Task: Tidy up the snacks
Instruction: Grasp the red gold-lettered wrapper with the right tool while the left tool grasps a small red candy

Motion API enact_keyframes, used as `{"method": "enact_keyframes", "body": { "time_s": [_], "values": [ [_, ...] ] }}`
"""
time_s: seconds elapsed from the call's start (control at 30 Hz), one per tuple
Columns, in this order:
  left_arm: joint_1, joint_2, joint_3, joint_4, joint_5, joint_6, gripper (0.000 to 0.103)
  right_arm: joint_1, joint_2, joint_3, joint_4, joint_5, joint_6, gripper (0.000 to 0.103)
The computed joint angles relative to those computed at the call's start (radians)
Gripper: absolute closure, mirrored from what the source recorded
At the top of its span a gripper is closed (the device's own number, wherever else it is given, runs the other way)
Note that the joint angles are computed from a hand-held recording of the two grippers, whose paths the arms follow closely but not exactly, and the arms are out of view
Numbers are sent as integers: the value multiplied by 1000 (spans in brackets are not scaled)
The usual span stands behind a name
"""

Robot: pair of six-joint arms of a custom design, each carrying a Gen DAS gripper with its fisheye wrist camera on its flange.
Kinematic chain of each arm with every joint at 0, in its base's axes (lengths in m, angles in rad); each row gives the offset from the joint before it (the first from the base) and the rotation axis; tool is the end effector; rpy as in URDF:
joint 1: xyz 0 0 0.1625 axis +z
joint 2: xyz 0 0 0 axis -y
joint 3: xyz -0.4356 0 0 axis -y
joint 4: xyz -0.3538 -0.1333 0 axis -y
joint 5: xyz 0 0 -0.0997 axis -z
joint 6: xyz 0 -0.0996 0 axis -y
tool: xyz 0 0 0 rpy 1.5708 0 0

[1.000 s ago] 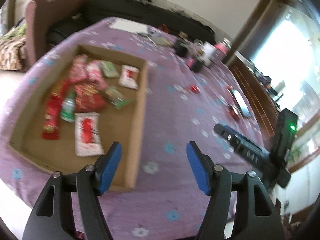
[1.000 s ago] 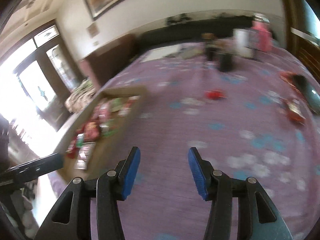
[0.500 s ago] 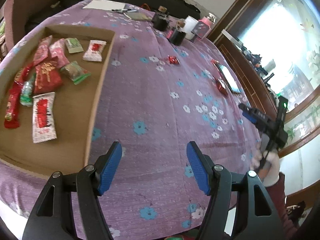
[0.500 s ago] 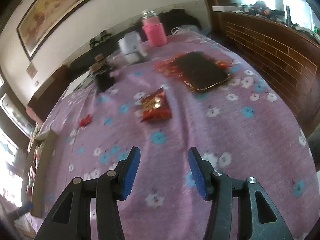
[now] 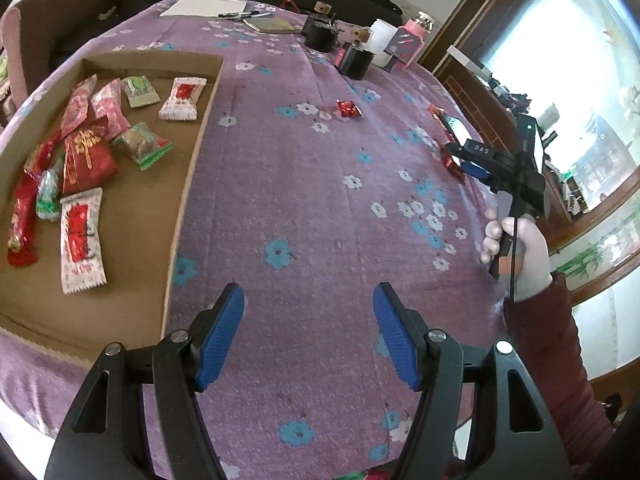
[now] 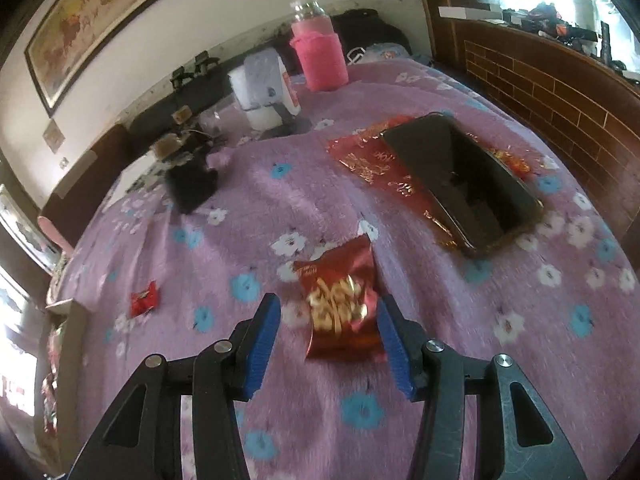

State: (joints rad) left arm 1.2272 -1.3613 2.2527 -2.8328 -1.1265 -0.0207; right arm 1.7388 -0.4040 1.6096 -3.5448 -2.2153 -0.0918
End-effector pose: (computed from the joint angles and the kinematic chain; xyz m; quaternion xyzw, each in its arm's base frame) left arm 0.0181 -0.4721 0.2656 0.1140 0.9528 -0.2160 0.1804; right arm 0.1818 -0.6324 0.0153 -0.0038 -0.8873 0.3665 0.2799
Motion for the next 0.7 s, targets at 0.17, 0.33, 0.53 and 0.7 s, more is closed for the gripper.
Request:
{"method": "enact_keyframes", "body": {
  "time_s": [0.17,0.33,0.53,0.7],
  "values": [
    [-18,57,-66,11,48,11,37,-18,22,-38,2,15,-17,43],
    [-65,168,-157,-19,121,58,37,-26,14,-27,4,59,-31,44],
    [-66,362,-366,50,146,125,37,-24,15,-23,-11,43,-35,60],
    [-39,503,-521,73,150,207,37,-34,-2,-2,-5,84,-26,60]
  ]
}}
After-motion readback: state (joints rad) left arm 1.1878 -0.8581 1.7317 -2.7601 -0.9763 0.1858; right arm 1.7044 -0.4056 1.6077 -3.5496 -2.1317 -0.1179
